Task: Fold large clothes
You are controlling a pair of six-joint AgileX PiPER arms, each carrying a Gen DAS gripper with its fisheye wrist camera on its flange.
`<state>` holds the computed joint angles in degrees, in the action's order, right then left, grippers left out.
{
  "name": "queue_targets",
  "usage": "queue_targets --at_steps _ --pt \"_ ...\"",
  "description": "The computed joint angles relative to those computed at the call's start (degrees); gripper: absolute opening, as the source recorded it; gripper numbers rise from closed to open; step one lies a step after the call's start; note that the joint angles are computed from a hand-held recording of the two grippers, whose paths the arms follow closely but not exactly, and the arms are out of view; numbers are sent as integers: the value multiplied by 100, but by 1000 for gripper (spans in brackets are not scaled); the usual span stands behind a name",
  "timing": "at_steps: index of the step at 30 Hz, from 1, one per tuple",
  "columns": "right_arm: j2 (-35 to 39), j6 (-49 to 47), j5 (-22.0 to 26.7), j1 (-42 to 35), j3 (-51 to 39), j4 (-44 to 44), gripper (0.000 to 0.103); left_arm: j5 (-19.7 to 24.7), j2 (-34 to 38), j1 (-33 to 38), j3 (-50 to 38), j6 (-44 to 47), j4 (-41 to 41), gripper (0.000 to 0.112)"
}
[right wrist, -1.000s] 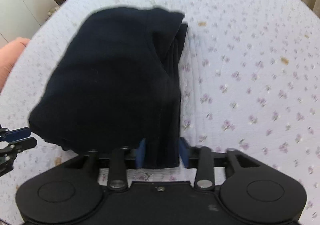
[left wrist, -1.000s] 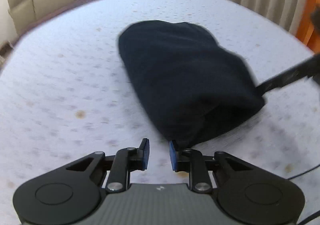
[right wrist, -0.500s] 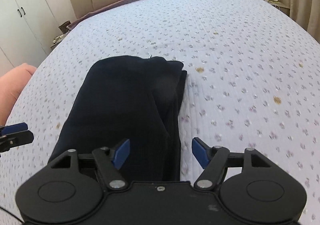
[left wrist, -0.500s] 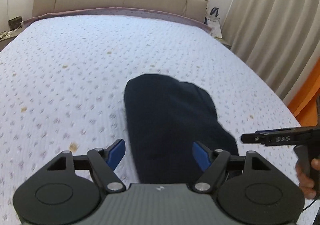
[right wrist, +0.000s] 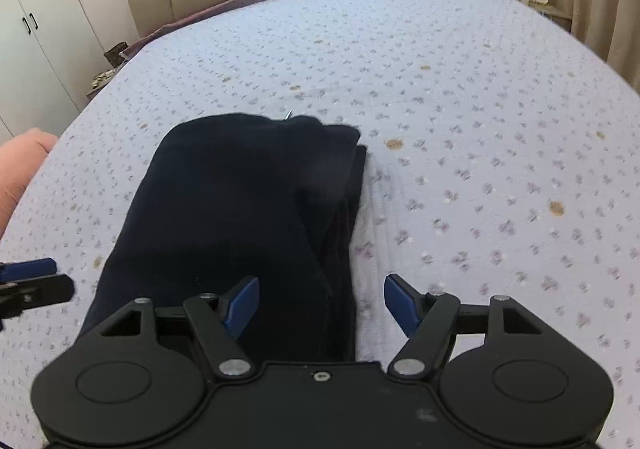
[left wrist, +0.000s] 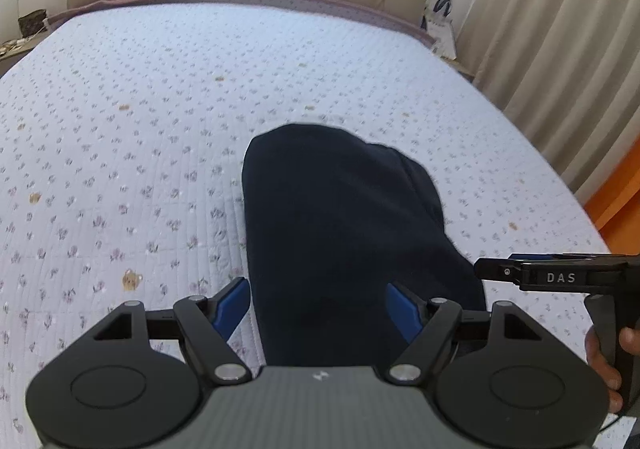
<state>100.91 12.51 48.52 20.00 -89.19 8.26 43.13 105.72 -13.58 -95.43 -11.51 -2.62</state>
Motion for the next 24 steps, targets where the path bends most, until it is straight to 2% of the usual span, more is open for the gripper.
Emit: queue_targets --at_steps 3,5,8,10,13,16,18,21,22,24 --pt "247 -78 -59 66 -121 138 83 -91 144 43 -20 80 -244 77" --pt "481 -32 -67 61 -268 148 83 85 407 160 -291 112 -540 77" --pt "586 -103 -610 -88 -83 416 83 284 788 382 -698 286 -1063 80" --pt "717 -409 -798 -231 -73 763 84 396 1064 488 -1006 465 -1267 84" --pt "1170 -1245 -472 -549 -424 1691 88 676 1530 595 -1513 435 -1355 90" --pt "1510 -1682 -248 -785 -631 2254 103 845 1936 922 -1751 809 -2299 100" --pt "1861 -2172 193 -1086 -831 3037 103 1083 2265 1178 -1922 1126 -3134 103" --pt "1884 -2860 148 -1354 -477 4041 103 1287 2709 1548 -1860 1595 -4547 103" --pt "1877 -2985 152 -1369 -411 4168 103 1239 2768 1622 -1718 1734 -4936 103" --pt "1874 -3208 205 -1388 -317 4471 94 984 2721 1640 -1407 2044 -5313 103"
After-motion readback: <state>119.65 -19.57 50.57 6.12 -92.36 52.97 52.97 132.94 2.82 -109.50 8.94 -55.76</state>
